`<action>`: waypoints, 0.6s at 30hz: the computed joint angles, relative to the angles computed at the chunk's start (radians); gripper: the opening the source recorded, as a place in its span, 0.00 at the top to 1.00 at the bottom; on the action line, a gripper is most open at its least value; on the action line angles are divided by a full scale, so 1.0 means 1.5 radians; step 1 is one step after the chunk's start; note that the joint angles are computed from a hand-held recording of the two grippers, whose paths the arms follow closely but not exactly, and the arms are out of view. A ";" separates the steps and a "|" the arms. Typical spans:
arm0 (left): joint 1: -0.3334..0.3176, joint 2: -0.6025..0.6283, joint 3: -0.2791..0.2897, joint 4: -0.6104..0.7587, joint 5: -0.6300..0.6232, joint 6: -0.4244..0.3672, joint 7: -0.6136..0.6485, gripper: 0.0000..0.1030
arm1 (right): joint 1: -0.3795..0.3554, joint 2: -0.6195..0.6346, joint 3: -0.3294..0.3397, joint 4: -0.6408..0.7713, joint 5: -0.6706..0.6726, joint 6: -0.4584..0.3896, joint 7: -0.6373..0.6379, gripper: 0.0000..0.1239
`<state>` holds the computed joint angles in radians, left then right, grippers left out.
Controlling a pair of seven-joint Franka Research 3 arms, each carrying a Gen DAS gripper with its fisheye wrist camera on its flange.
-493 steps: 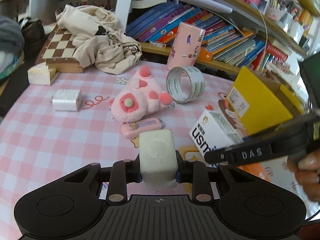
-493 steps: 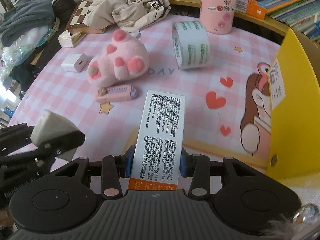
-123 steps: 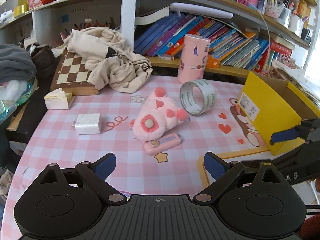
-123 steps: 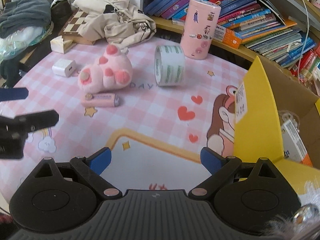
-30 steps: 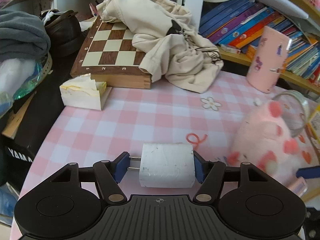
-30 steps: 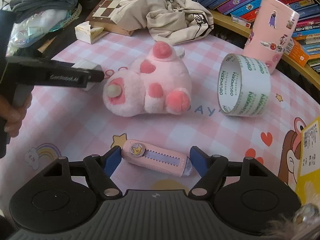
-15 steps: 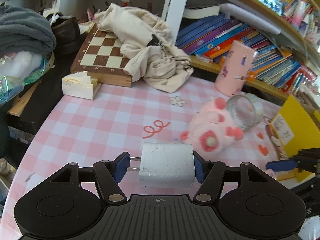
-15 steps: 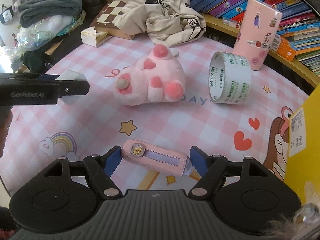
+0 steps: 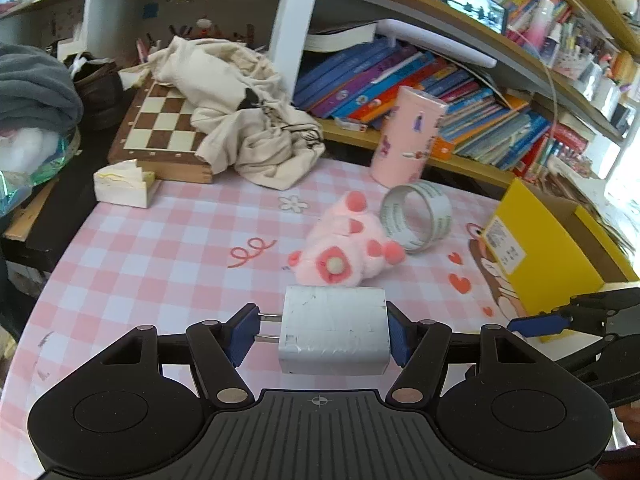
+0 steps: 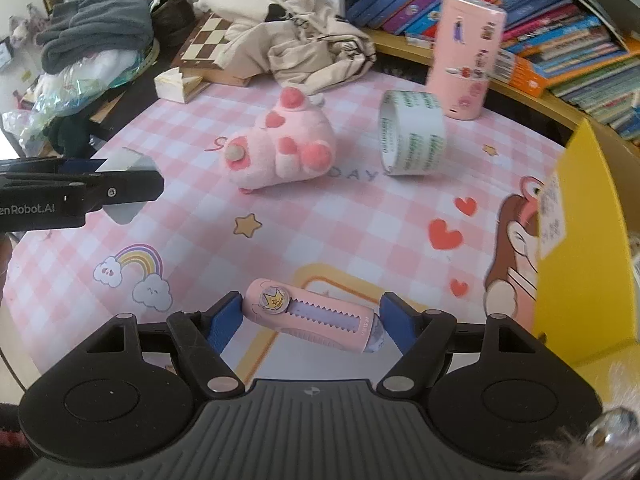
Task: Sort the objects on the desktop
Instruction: 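Carry the pink cutter and white charger with both grippers toward the yellow box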
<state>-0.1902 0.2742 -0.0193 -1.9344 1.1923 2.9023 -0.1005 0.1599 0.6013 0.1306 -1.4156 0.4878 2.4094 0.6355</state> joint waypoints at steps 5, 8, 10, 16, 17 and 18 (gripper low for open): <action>-0.003 0.001 -0.006 0.002 -0.004 0.012 0.018 0.37 | -0.008 -0.028 -0.009 -0.042 0.008 0.019 0.018 0.41; -0.005 0.004 -0.009 0.003 -0.017 0.021 0.040 0.37 | -0.012 -0.042 -0.014 -0.066 0.010 0.031 0.033 0.41; -0.007 0.006 -0.011 0.004 -0.029 0.030 0.057 0.37 | -0.015 -0.052 -0.017 -0.081 0.011 0.040 0.043 0.41; -0.017 0.018 -0.012 0.014 -0.076 0.059 0.123 0.37 | -0.025 -0.077 -0.025 -0.123 0.016 0.062 0.068 0.41; -0.019 0.020 -0.012 0.017 -0.085 0.064 0.136 0.37 | -0.027 -0.081 -0.026 -0.129 0.017 0.065 0.072 0.41; -0.022 0.022 -0.012 0.020 -0.095 0.068 0.149 0.37 | -0.029 -0.084 -0.027 -0.134 0.019 0.067 0.076 0.41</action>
